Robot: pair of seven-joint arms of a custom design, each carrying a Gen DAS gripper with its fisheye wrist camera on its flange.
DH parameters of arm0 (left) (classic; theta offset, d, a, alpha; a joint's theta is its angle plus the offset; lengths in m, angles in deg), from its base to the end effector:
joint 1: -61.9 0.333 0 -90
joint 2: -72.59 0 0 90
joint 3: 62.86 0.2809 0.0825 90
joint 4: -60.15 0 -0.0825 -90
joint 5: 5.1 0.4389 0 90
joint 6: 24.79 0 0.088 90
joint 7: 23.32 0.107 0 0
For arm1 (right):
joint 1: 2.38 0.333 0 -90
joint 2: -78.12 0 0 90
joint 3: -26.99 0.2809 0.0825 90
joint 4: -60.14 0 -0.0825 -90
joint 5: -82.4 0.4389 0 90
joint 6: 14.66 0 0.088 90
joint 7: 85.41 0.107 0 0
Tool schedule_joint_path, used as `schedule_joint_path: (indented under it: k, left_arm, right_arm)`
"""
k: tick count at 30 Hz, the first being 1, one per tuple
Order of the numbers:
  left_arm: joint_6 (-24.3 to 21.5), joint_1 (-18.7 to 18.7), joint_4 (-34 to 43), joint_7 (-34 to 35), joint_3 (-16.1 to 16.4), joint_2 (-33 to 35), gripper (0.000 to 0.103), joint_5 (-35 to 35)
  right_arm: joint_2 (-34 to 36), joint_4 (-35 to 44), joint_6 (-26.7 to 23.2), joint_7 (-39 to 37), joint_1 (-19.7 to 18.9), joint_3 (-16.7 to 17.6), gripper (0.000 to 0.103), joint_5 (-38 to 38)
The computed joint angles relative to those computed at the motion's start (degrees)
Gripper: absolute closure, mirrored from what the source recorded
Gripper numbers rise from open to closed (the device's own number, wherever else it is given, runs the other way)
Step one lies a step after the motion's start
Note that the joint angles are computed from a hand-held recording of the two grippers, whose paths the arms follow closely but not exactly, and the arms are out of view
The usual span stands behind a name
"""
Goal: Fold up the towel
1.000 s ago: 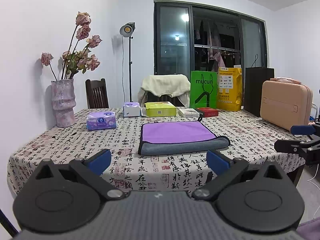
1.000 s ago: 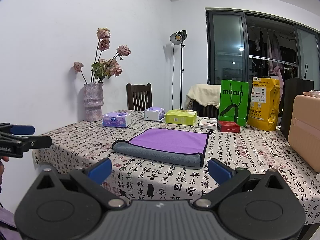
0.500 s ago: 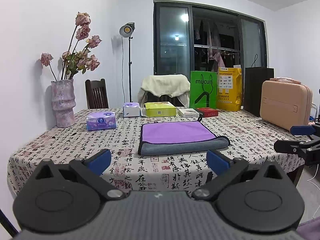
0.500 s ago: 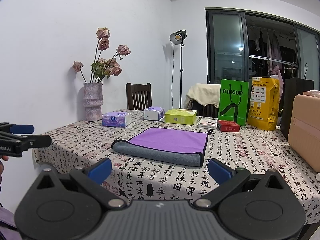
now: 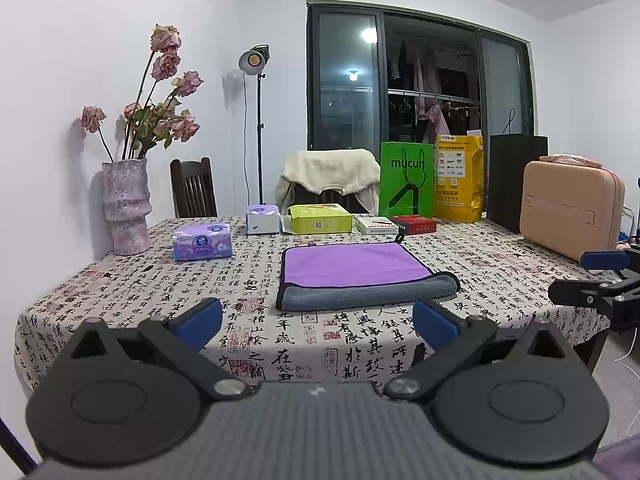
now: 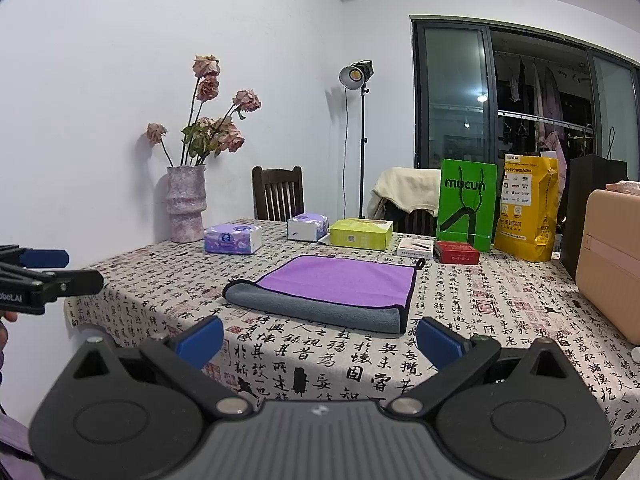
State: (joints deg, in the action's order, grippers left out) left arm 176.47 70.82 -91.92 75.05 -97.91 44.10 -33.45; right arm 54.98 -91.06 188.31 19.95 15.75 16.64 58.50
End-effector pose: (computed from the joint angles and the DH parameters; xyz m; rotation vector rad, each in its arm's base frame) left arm 0.4475 -0.1651 0.4699 -1.3063 1.5232 -1.1382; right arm 0.4710 0.1120 0.4673 -1.5842 1.1263 -0.8417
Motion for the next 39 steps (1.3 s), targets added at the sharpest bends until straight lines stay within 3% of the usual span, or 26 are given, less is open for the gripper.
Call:
schedule_joint_path:
  k: [14,29,33,39]
  left_arm:
    - [-0.1,0.4,0.3,0.0,-0.2,0.4,0.000,0.4]
    - [-0.7,5.3,5.7,6.4,-3.4,5.2,0.000,-2.7]
    - [-3.4,9.4,8.6,8.2,-6.6,7.2,0.000,-4.7]
    - [-5.8,20.1,12.3,7.1,-15.4,8.9,0.000,-3.8]
  right_arm:
    - [0.9,0.7,0.1,1.2,0.5,-0.6,0.000,-1.2]
    - [5.4,4.5,0.4,2.7,-1.6,0.8,0.000,-1.7]
    - [8.6,7.5,0.1,4.6,-2.0,0.6,0.000,-2.8]
    - [13.5,12.7,-0.7,9.5,-3.3,0.8,0.000,-7.1]
